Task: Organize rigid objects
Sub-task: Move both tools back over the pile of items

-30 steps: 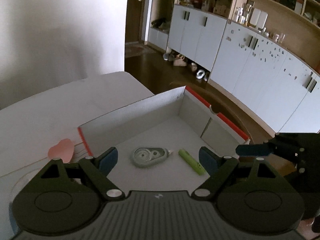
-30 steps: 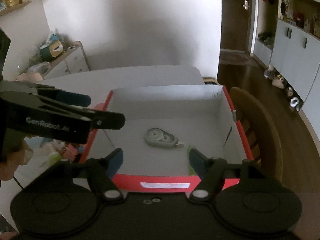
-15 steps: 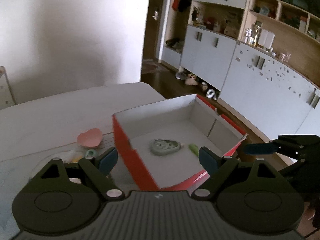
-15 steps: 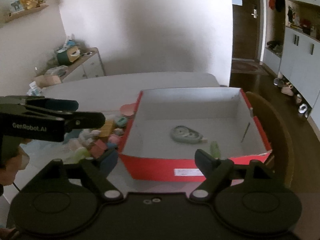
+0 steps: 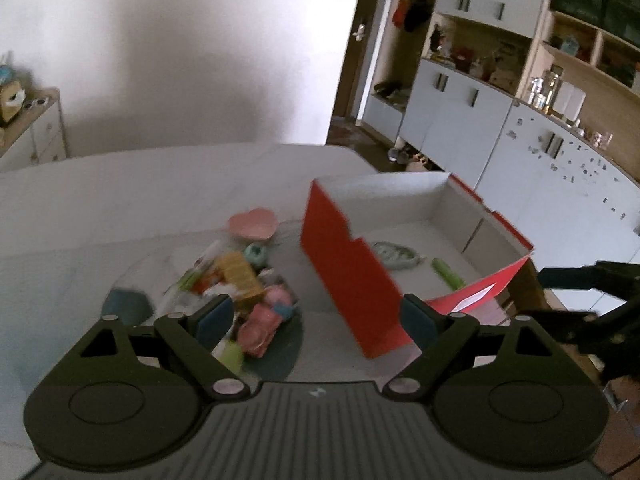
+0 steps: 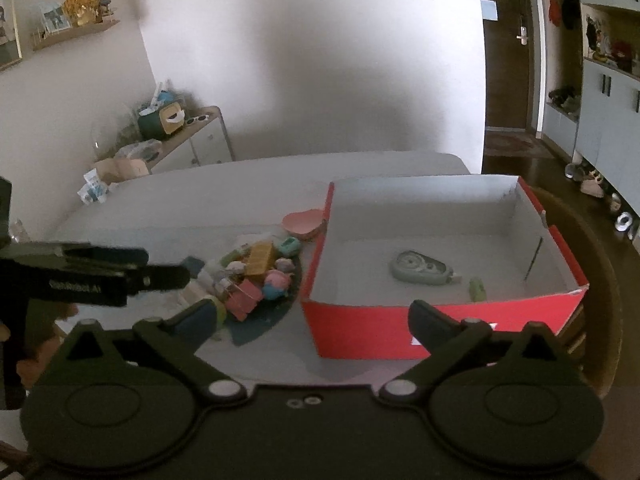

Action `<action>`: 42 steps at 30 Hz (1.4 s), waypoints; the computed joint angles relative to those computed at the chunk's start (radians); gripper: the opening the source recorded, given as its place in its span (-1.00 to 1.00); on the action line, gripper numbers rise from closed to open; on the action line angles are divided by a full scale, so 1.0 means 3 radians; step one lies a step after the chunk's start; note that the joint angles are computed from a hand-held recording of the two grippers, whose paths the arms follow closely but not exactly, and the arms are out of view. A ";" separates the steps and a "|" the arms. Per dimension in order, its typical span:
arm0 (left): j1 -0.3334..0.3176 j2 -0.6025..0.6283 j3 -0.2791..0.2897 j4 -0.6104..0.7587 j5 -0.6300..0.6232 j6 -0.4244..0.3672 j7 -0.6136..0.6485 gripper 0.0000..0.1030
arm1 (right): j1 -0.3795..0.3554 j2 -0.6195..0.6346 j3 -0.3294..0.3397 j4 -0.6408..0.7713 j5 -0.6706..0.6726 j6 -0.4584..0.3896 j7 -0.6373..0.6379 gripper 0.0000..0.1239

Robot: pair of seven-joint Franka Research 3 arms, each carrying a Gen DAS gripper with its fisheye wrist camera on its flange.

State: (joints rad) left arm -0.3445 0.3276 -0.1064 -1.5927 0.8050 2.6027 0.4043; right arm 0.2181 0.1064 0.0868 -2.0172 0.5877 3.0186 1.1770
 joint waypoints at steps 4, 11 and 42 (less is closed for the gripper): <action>0.0062 -0.0118 0.0016 -0.0244 0.0021 0.0034 -0.0022 0.76 | 0.0055 0.0076 0.0018 0.0049 -0.0042 0.0036 0.0120 0.66; 0.0198 -0.0207 0.0022 -0.0538 0.0099 0.0145 -0.0027 0.76 | 0.0238 0.0295 -0.0075 0.0262 -0.0547 -0.0059 0.0590 0.66; 0.0404 0.0131 0.0181 -0.0678 -0.0153 0.0697 0.0564 0.76 | 0.0622 0.2310 -0.0366 0.3228 -0.1794 -0.1640 0.1871 0.52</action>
State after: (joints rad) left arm -0.2233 0.3670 -0.0522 -1.7961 0.7592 2.8118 0.5734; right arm 0.4048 0.7995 -0.0231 -1.0488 0.0495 2.5265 1.7383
